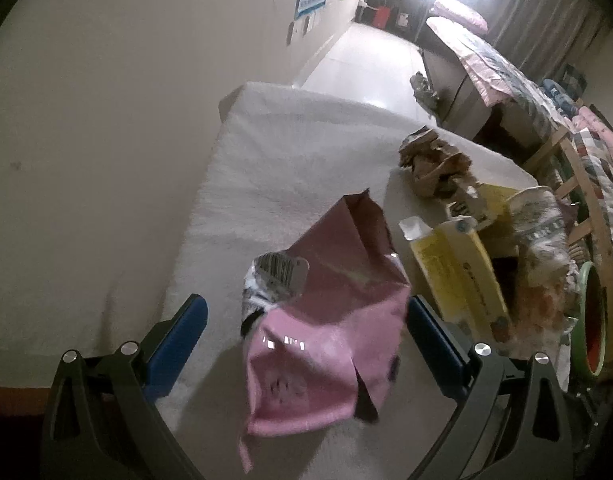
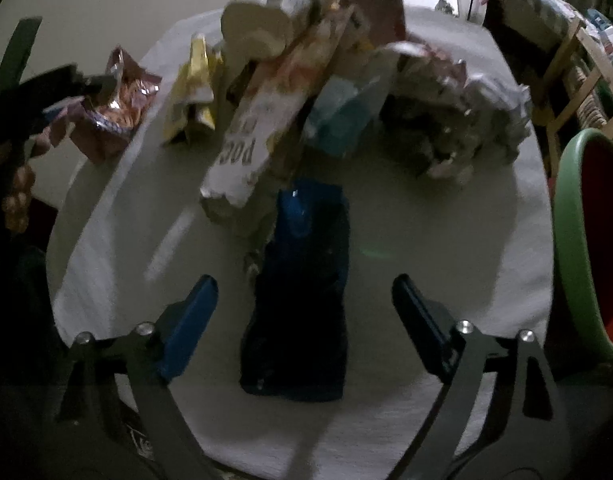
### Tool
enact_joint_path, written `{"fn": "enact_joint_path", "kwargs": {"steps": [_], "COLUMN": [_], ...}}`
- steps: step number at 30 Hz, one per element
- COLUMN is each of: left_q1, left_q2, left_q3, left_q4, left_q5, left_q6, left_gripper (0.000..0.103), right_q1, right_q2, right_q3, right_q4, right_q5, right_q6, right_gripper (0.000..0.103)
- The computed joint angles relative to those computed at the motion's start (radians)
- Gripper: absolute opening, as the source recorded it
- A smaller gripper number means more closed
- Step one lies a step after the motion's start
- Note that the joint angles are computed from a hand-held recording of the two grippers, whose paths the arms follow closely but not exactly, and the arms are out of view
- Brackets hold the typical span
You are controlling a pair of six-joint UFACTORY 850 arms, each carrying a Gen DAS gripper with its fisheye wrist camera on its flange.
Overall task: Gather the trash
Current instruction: 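Grasp the dark blue bag with the right tool while the left tool grasps the pink wrapper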
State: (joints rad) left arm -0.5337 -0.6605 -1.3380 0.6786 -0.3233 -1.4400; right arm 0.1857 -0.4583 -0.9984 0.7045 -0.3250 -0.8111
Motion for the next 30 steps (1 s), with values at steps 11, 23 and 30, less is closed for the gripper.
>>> {"fn": "enact_joint_path", "kwargs": {"steps": [11,23,30], "left_q1": [-0.005,-0.070,-0.118], "left_q2": [-0.029,0.081,0.153], "left_q3": [-0.006,0.080,0.124], "left_q4": [-0.059,0.139,0.221], "left_q5": [0.014,-0.015,-0.056], "left_q6": [0.078,-0.131,-0.225], "left_gripper": [0.060,0.054,0.054], "right_q1": [-0.004,-0.027,-0.045], "right_q2": [-0.023,0.058,0.130], "right_q3": [-0.001,0.035,0.081], "right_q4": [-0.014,0.111,0.217], "right_q5": [-0.028,-0.036,-0.026], "right_q6": [0.020,-0.100,-0.205], "right_gripper": [0.041,0.031,0.031]}}
